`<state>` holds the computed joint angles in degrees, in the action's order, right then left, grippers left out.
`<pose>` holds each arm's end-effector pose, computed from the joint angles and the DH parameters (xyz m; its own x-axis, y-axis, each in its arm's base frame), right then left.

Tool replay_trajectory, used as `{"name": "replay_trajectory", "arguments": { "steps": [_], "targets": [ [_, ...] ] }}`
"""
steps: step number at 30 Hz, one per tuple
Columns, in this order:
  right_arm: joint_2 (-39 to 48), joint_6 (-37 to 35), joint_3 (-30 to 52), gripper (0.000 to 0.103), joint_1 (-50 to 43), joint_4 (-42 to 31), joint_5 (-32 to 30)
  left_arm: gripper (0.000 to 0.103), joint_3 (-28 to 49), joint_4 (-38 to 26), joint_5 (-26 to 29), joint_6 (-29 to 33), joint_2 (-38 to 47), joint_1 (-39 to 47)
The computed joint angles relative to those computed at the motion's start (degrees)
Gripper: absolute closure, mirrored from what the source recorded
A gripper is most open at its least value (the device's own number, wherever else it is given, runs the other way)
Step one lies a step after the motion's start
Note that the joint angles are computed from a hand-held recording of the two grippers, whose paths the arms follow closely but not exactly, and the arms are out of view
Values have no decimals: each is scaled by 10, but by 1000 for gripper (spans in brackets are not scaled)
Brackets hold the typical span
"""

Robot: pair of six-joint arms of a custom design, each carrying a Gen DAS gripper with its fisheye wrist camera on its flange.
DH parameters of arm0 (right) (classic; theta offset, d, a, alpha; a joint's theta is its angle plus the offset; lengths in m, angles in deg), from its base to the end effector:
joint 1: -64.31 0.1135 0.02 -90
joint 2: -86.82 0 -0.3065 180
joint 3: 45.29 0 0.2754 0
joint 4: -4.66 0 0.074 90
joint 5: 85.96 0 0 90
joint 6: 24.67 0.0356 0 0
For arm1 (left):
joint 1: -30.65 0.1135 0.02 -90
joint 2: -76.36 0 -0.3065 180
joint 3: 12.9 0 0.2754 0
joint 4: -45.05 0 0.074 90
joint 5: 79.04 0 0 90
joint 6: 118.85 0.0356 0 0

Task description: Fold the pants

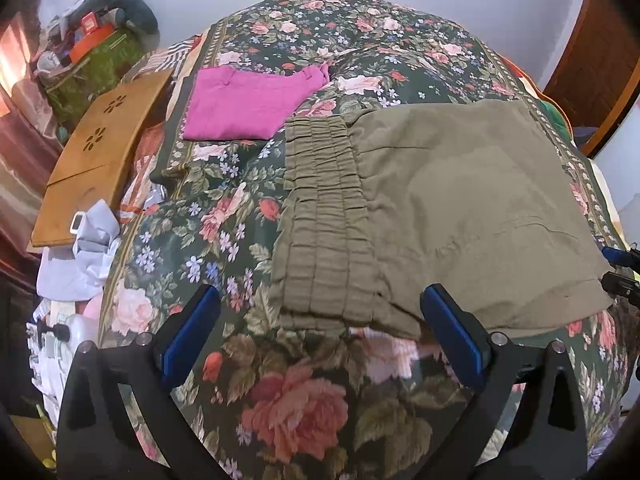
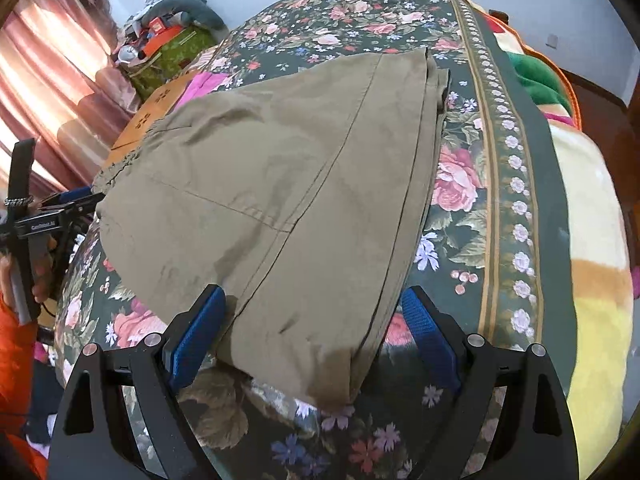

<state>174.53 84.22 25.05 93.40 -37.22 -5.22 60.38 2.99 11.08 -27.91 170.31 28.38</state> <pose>0.2824 0.1637 0.2437 -0.8892 -0.1290 -0.4390 -0.2789 0.9134 0.2964 0.3487 -0.0139 0.2246 -0.8874 0.0516 -0.4582 0.0551 0.9985 0.0057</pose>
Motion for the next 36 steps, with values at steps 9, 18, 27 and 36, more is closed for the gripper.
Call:
{"name": "replay_trajectory", "arguments": {
  "steps": [9,18,27,36],
  "targets": [
    [-47,-1,25,15,33,26,58,1,-3,-12,46,-41,-74,16],
    [0,33,15,15,76,77,77,1,-34,-33,153,-115,-51,8],
    [12,15,-1,15,87,74,82,1,-22,-19,295,-156,3,34],
    [13,25,-11,15,83,85,57,1,50,-17,407,-193,105,72]
  ]
}}
